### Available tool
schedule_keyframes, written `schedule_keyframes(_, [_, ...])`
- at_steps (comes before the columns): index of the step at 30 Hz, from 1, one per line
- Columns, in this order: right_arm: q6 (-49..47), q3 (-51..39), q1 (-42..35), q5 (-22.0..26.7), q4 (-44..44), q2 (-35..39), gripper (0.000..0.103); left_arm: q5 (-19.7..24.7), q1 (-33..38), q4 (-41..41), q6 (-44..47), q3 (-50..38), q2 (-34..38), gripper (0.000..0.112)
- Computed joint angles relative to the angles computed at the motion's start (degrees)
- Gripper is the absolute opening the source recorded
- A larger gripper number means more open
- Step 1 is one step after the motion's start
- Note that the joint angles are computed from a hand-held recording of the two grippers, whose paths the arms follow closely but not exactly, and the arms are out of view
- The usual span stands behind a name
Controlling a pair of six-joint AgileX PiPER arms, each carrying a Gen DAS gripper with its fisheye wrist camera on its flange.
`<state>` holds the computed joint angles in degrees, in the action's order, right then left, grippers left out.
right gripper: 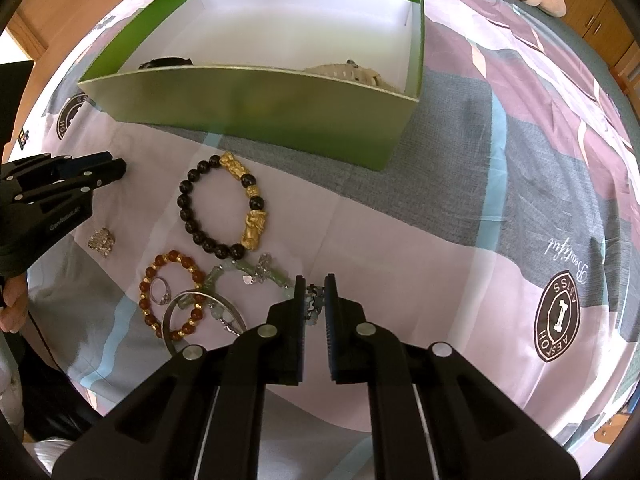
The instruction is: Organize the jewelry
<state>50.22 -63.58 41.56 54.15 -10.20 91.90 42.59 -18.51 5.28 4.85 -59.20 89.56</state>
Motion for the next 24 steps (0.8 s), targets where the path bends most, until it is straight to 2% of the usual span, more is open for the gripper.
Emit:
schedule_keyframes(7, [-0.98,0.24,1.39,-2.15,-1.07,-3.27,0.009,-3.12,-0.75,0.51,-0.29,1.69,-5.8,0.018])
schedule_keyframes(11, [1.69,0.76,3.55,-3.67,-5.29,-5.45,0.009,-4.66,0.29,-0.78,0.33,1.58,-7.81,0.018])
schedule_keyframes(17, [15.71,4.44,6.8,-11.2,-18.79,-12.37,0.009,-7.22,1.87,-2.47,0.62,-0.67,-8.66,0.018])
schedule_keyframes(21, [28.5,0.79,10.7,-4.32,-35.19,-9.1,0.009,-8.29,0.03,1.05,-3.84,-3.68,-6.58,0.018])
schedule_keyframes(24, [30.65,-1.1,8.11,-6.68,-38.19,-7.16,0.009,-9.49,-0.46,0.93,-4.56,-5.57,-4.33,0.018])
